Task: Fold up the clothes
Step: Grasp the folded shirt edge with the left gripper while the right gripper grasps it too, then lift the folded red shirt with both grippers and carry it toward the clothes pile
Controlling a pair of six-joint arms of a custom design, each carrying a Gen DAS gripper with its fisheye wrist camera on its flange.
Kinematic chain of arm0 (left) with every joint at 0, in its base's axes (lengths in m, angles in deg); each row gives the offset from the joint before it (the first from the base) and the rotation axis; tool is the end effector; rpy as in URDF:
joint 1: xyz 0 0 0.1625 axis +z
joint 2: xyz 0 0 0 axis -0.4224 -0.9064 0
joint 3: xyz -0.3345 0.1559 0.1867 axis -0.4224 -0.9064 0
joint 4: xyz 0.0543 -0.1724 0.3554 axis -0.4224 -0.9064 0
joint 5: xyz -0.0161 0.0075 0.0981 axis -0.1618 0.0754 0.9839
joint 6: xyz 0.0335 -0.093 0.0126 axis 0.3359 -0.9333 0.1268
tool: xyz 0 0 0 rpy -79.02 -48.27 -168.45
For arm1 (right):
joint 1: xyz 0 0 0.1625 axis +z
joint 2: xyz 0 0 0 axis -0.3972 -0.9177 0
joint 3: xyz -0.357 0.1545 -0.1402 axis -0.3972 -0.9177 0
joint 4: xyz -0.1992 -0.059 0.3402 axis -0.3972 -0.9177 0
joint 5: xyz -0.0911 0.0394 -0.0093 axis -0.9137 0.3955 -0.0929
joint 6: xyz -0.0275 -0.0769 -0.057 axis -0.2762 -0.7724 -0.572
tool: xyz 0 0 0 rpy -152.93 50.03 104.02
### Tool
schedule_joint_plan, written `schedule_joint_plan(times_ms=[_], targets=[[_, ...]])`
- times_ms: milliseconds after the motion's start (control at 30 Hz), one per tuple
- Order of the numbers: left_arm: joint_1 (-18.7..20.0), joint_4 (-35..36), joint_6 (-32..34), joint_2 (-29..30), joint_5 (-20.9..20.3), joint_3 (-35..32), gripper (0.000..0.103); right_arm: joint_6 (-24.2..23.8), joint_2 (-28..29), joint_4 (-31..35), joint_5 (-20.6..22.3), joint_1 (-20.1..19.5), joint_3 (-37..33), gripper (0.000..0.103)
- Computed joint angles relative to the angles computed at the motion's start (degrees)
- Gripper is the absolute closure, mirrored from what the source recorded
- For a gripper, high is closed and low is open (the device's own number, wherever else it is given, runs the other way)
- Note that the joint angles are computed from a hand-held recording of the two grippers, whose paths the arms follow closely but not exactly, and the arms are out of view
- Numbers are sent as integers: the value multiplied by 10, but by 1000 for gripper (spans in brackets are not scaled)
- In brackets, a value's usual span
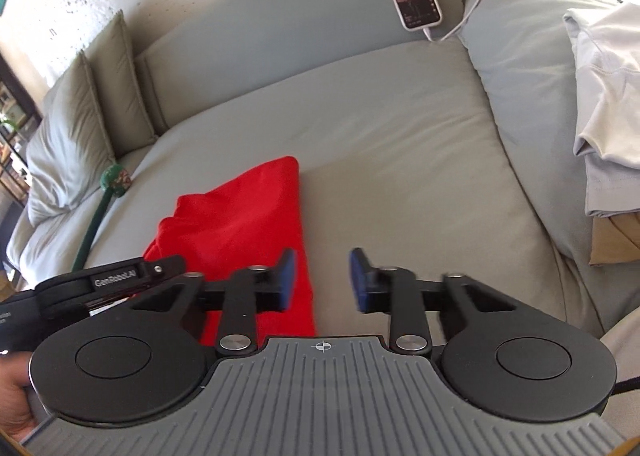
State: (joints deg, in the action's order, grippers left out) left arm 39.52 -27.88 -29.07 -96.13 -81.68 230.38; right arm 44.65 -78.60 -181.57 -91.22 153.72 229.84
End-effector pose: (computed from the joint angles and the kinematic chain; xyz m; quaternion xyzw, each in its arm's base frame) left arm -0.1180 -0.2511 0.2514 0.0302 0.8744 -0.3975 0.2766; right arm 0.2913 -0.2284 0.1106 0.1193 -0.9225 0.3267 0.1674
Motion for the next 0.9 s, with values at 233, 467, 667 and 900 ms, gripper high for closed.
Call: schedule_joint_plan(times_ms=[233, 467, 667, 900], targets=[[51, -40, 48, 19, 7, 1, 80, -72, 37, -3, 13, 0, -38, 102], [48, 10, -6, -78, -2, 22, 91, -145, 80, 42, 74, -14, -99, 101], [53, -15, -4, -95, -4, 32, 91, -270, 159, 20, 60, -29, -128, 102], [15, 50, -26, -116, -15, 11, 93, -216, 77, 74, 65, -39, -87, 94]])
